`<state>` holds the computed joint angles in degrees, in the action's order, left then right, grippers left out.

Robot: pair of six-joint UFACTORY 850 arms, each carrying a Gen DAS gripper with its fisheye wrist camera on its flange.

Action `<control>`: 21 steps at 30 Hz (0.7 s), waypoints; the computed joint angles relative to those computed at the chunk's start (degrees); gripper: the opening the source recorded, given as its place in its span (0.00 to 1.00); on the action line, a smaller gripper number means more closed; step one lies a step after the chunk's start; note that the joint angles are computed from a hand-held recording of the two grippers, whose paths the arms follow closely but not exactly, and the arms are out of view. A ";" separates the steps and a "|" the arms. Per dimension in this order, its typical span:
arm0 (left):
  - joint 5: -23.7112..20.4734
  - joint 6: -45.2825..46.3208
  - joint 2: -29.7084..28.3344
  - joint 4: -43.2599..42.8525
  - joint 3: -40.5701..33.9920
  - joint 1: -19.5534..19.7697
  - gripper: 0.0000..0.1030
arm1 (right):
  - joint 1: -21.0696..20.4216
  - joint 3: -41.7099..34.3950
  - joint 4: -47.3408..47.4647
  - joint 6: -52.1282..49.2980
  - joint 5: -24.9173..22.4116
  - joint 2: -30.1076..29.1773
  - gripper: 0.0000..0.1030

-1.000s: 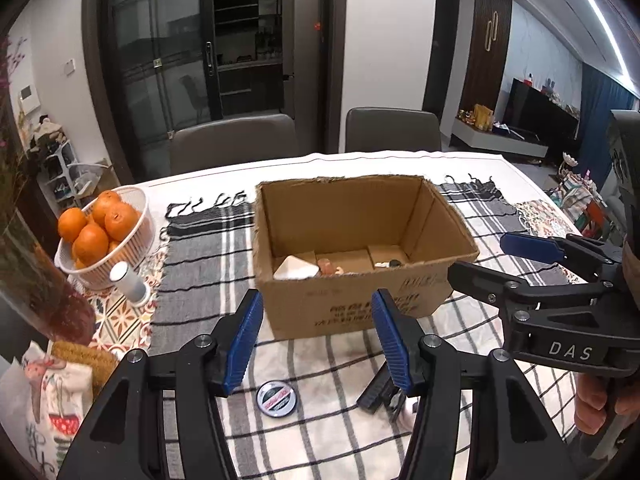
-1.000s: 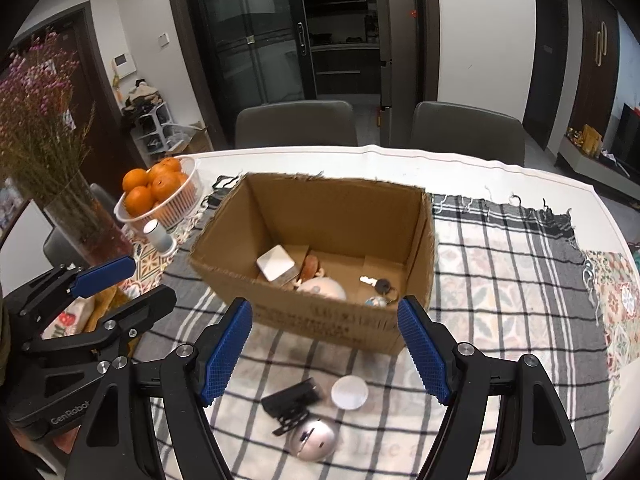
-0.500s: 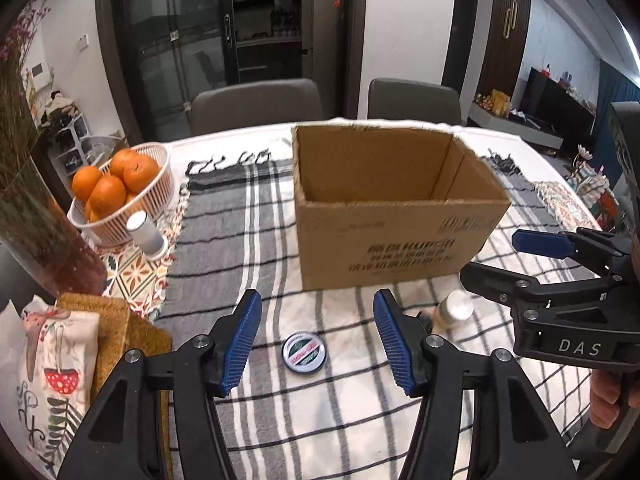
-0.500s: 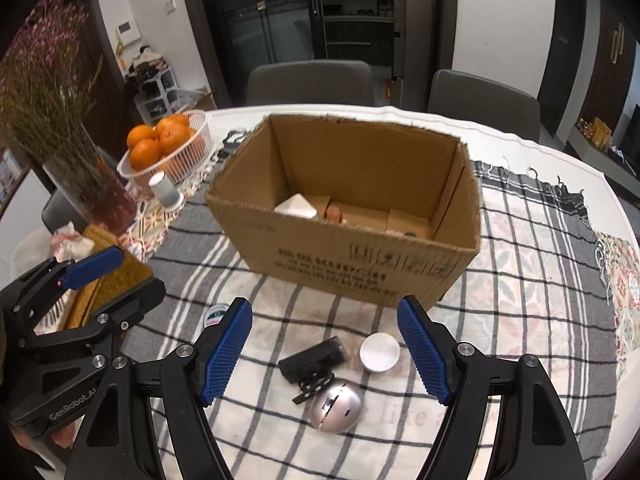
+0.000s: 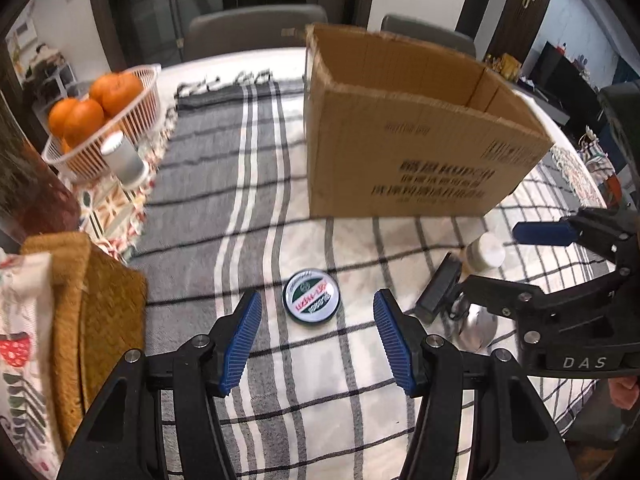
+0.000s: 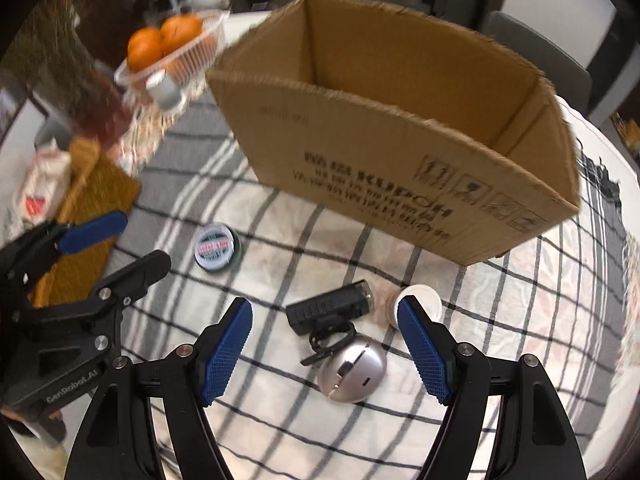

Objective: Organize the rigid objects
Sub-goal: 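Grasp the green-and-white tin with the left tool while the right tool grasps the black bike light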

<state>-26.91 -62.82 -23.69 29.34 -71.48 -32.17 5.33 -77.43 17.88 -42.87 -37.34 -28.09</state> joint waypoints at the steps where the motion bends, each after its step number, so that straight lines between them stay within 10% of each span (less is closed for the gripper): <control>1: 0.10 2.17 -0.40 -2.29 -0.13 0.35 0.56 | 0.30 -0.27 -1.48 0.82 -0.21 -0.38 0.74; 21: -5.10 12.40 -7.82 -12.61 -7.11 2.66 0.65 | 1.92 -7.64 -7.77 -0.15 -7.98 -9.13 0.74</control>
<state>-32.00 -50.41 -31.51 16.72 -78.59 -29.50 7.25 -85.07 10.11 -43.02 -45.33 -37.22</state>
